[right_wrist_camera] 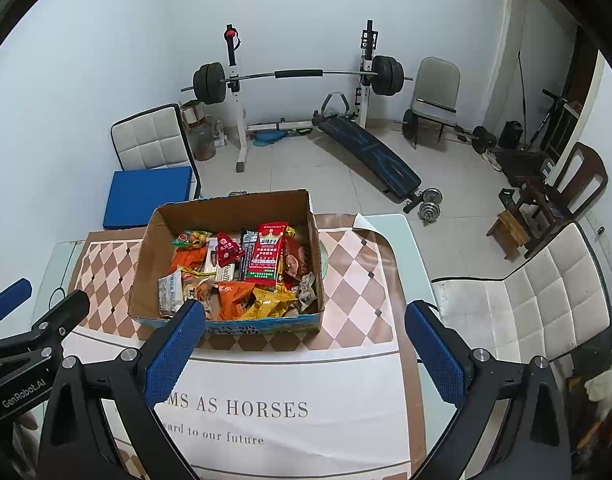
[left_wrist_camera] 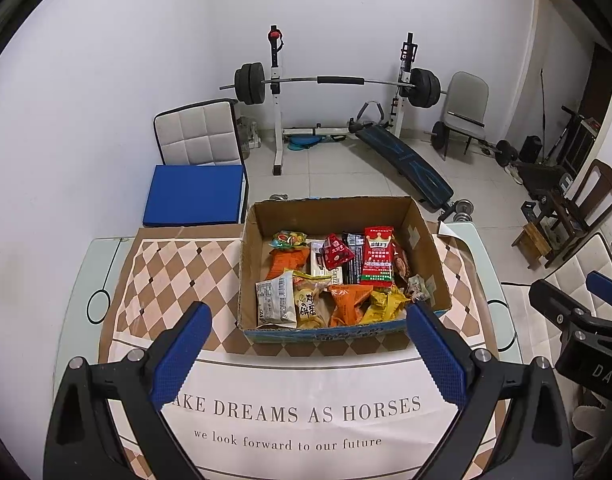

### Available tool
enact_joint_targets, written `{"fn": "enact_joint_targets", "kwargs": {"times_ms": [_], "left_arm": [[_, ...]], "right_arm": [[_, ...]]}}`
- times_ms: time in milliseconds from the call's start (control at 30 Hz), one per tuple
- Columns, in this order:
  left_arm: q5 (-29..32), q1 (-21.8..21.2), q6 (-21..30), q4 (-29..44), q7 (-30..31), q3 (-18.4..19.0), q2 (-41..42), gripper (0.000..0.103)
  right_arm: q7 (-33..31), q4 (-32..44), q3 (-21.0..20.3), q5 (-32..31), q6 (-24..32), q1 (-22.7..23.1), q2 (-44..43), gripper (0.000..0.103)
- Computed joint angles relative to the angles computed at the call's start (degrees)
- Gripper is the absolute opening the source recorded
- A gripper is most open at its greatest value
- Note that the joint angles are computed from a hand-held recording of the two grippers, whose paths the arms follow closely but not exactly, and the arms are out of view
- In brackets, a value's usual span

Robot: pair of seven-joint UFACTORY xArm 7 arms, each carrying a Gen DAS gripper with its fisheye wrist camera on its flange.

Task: Organize snacks

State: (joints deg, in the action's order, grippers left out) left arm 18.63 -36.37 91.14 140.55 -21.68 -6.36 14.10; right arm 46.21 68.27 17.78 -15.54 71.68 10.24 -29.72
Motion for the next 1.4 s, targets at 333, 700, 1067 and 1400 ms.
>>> {"fn": "enact_joint_targets", "kwargs": {"times_ms": [333, 700, 1067, 1400], "left_arm": [[0.0, -0.1, 0.2, 0.4, 0.0, 0.1, 0.2, 0.100], [-0.2, -0.2, 0.4, 0.6, 0.0, 0.3, 0.2, 0.100], [-0.1, -0.1, 0.3, 0.4, 0.1, 0.0, -0.1, 0.100], [-0.1, -0.9, 1.6, 2.8, 0.6, 0.8, 1.1, 0.100]], "right_arm": [[-0.3, 0.0, -0.2, 0.1, 0.0, 0.2, -0.1, 0.102], [-0.2, -0.5, 0.0, 0.6, -0.2, 0.6, -0.1, 0.102], [0.0, -0.2, 0.2, 0.3, 0.4, 0.3, -0.6, 0.102], [0.0, -0.1, 0.2, 0.4, 0.5, 0.2, -0.6, 0.102]]}}
